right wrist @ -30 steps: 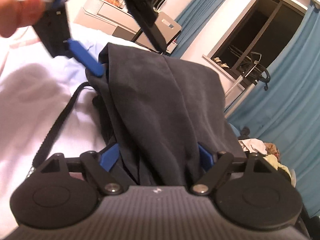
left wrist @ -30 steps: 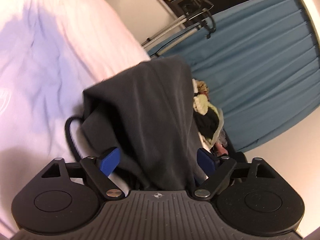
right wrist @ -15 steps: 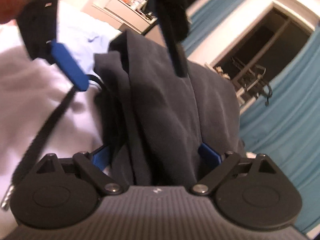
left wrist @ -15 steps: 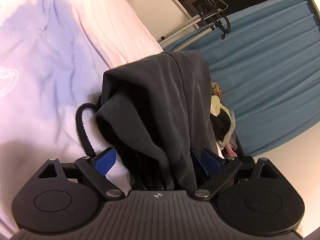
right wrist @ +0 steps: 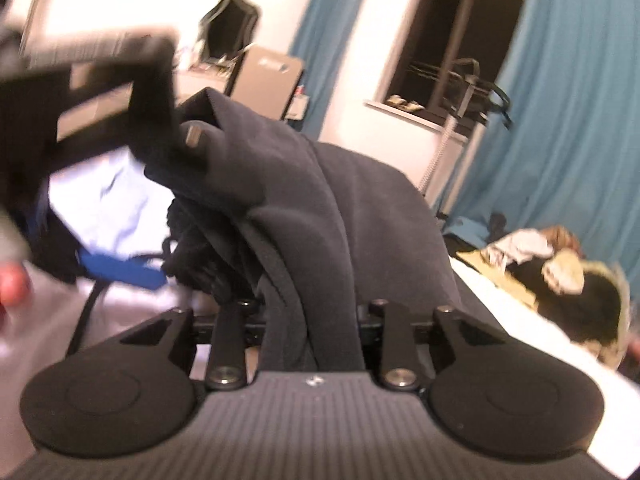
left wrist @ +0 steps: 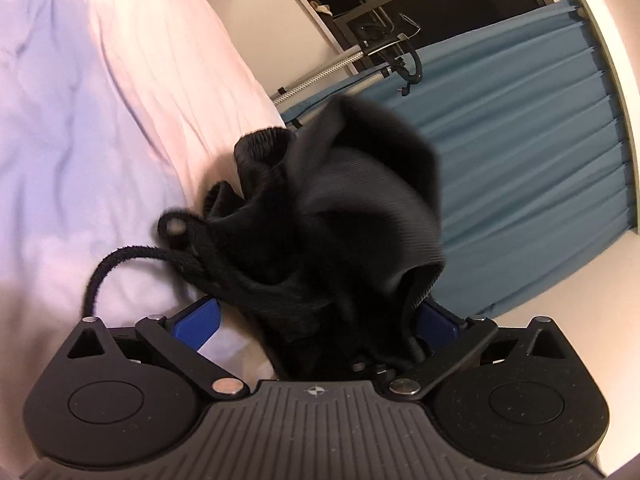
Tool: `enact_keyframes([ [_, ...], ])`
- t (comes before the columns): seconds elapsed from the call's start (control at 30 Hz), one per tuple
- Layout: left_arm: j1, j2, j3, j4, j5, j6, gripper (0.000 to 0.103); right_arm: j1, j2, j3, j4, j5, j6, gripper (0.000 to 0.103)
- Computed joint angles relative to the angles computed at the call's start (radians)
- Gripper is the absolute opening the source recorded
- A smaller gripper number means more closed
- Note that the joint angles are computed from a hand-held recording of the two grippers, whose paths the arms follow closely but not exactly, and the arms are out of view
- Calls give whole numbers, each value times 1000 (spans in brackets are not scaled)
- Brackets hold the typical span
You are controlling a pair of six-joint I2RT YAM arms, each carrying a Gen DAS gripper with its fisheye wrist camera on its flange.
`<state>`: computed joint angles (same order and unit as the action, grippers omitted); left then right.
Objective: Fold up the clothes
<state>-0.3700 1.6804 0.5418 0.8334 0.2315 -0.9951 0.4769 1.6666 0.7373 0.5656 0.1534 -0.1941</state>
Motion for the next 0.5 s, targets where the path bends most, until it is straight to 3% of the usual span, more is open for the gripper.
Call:
enact_keyframes([
  [0.13,-23,59,14,106,34,34,103,-54,-45,0,-22,-60,136,28],
  [0.23,-40,105,55,122,-12,78,103,-68,-48,4,-24,-81,221,28],
  [0.37,-20,198,90,236,9,55,103,-60,-46,-9,-24,-95,263,29],
  [0.5,3,227,108,278,37,41,103,-61,-31,-1,-36,-118,274,34],
])
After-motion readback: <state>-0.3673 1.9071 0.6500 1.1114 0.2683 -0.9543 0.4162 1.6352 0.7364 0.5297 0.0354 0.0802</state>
